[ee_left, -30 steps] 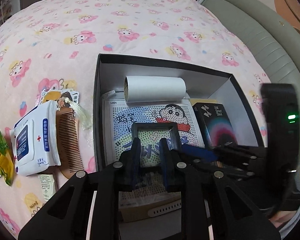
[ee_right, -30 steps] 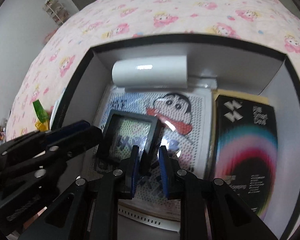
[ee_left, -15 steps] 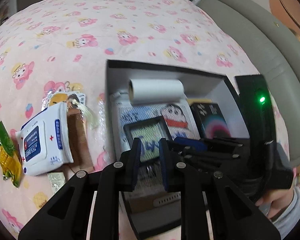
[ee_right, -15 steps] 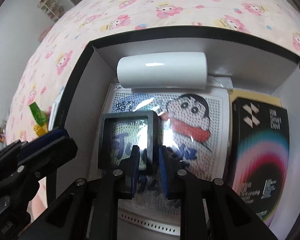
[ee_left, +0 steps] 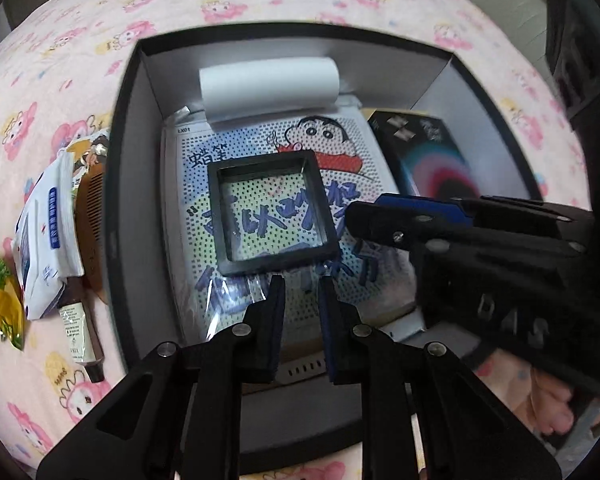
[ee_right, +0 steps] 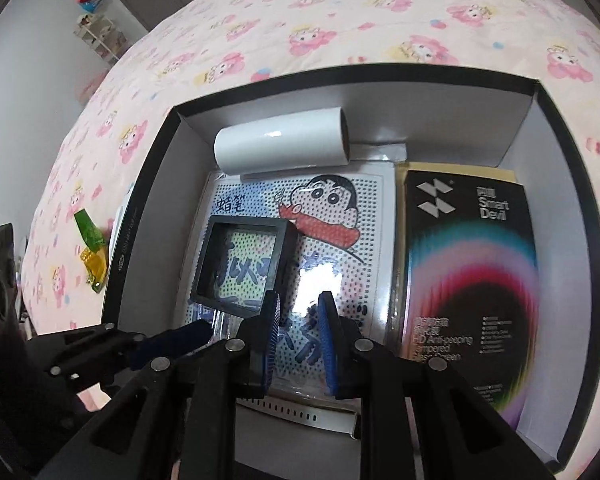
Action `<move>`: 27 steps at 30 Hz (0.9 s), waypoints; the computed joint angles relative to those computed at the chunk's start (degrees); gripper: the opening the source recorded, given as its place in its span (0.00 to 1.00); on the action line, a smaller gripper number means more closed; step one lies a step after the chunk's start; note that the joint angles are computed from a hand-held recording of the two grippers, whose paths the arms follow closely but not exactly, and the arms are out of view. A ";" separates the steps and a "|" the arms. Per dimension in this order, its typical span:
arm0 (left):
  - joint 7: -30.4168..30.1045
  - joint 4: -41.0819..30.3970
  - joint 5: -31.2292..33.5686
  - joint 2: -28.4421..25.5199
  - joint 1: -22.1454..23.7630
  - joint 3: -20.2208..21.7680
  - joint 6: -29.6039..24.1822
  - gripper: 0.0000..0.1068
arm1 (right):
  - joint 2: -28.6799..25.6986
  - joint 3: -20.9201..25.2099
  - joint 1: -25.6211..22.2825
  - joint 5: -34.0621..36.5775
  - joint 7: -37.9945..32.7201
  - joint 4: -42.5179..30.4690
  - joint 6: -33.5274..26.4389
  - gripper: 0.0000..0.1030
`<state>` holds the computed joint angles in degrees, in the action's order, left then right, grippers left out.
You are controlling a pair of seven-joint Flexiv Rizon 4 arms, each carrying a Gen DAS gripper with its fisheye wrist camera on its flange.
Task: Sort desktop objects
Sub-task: 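Lower the frame onto the bead-art pack and open the left gripper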
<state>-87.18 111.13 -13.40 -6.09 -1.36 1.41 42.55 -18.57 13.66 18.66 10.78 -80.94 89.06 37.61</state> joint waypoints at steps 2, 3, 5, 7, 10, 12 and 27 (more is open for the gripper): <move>-1.69 -2.03 1.89 -1.76 -0.01 -0.10 -1.43 0.15 | -1.17 -0.09 0.20 -0.10 0.08 -1.51 -1.23 0.17; -2.10 -2.47 2.33 -2.23 -0.01 -0.06 -1.22 0.15 | -1.82 -0.19 0.27 -0.16 0.33 -2.36 -1.89 0.17; -2.94 -3.38 3.21 -3.17 -0.03 0.02 -0.83 0.15 | -3.21 -0.29 0.72 -0.41 1.27 -4.04 -2.73 0.17; -3.40 -3.89 3.08 -3.91 0.11 0.06 0.03 0.15 | -4.14 -0.44 0.72 -0.57 1.83 -5.04 -3.08 0.17; -2.94 -4.35 0.74 -4.99 0.72 -0.17 1.46 0.15 | -5.19 -0.85 0.89 -1.44 3.06 -5.77 -2.73 0.17; -2.16 -4.77 -1.29 -5.56 1.21 -0.43 0.72 0.15 | -6.07 -1.03 0.93 -1.88 3.96 -6.62 -2.72 0.17; 6.43 2.78 -10.79 0.51 1.33 -0.34 8.38 0.18 | -4.40 -1.66 2.45 -6.97 6.27 -3.47 2.28 0.17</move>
